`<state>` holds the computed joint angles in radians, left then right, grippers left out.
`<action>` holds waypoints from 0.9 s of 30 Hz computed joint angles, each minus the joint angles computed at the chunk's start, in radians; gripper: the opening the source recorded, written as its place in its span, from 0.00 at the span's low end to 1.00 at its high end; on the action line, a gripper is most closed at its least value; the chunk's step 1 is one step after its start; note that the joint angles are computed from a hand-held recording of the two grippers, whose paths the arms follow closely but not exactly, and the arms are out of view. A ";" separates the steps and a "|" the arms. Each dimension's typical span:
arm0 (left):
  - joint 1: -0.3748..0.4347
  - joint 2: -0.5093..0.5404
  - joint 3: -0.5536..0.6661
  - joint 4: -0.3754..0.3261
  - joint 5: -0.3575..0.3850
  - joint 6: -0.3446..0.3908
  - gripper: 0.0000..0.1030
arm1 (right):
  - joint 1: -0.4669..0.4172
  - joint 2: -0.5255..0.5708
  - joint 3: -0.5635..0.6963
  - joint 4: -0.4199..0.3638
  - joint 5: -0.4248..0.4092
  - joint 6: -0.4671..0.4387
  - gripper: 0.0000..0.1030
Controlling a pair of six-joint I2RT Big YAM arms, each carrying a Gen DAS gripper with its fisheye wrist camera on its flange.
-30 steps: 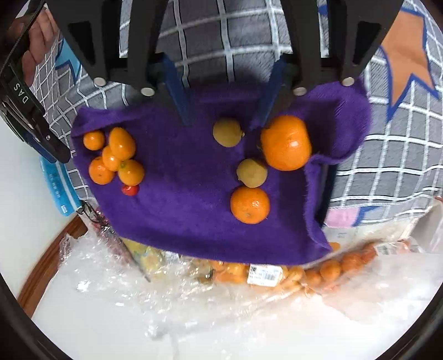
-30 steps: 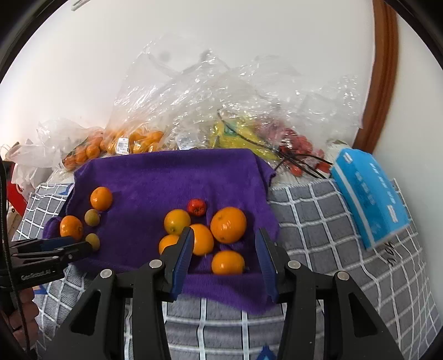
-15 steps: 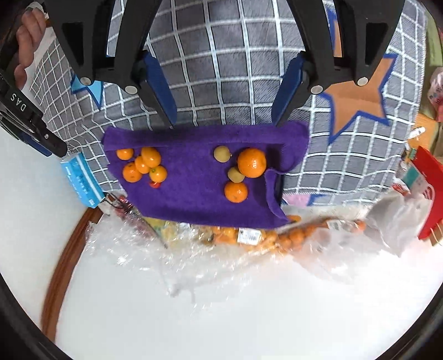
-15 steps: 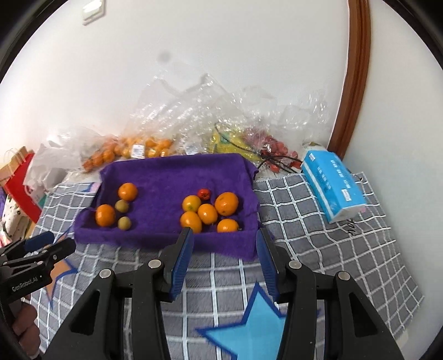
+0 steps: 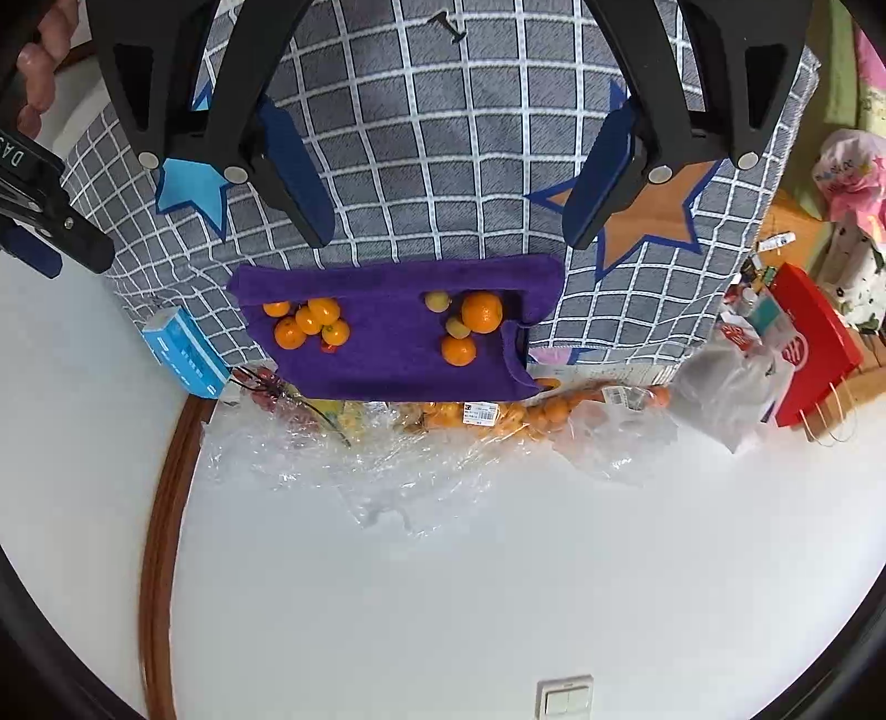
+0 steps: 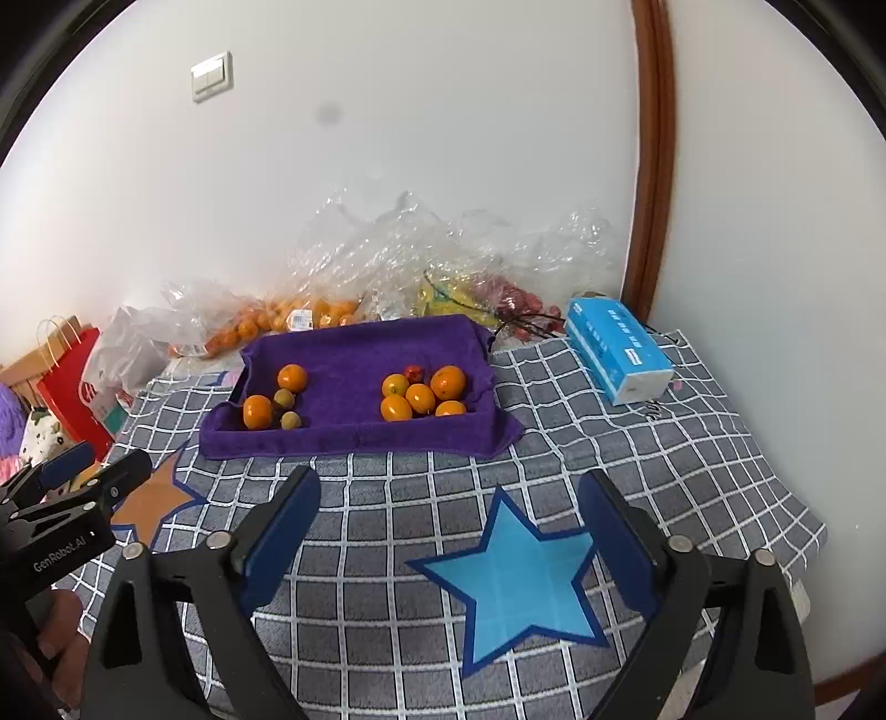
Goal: Organize fruits
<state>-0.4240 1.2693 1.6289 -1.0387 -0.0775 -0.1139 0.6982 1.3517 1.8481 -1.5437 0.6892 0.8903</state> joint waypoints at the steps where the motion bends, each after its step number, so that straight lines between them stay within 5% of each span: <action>1: -0.004 -0.008 -0.005 0.001 -0.003 -0.004 0.81 | 0.006 -0.007 -0.007 -0.006 0.004 0.013 0.92; 4: -0.014 -0.040 -0.027 0.006 -0.007 -0.013 0.82 | 0.022 -0.026 -0.024 -0.025 0.014 0.048 0.97; 27: -0.074 -0.120 -0.083 0.022 -0.071 -0.029 0.83 | 0.105 -0.088 -0.064 -0.071 0.094 0.129 0.98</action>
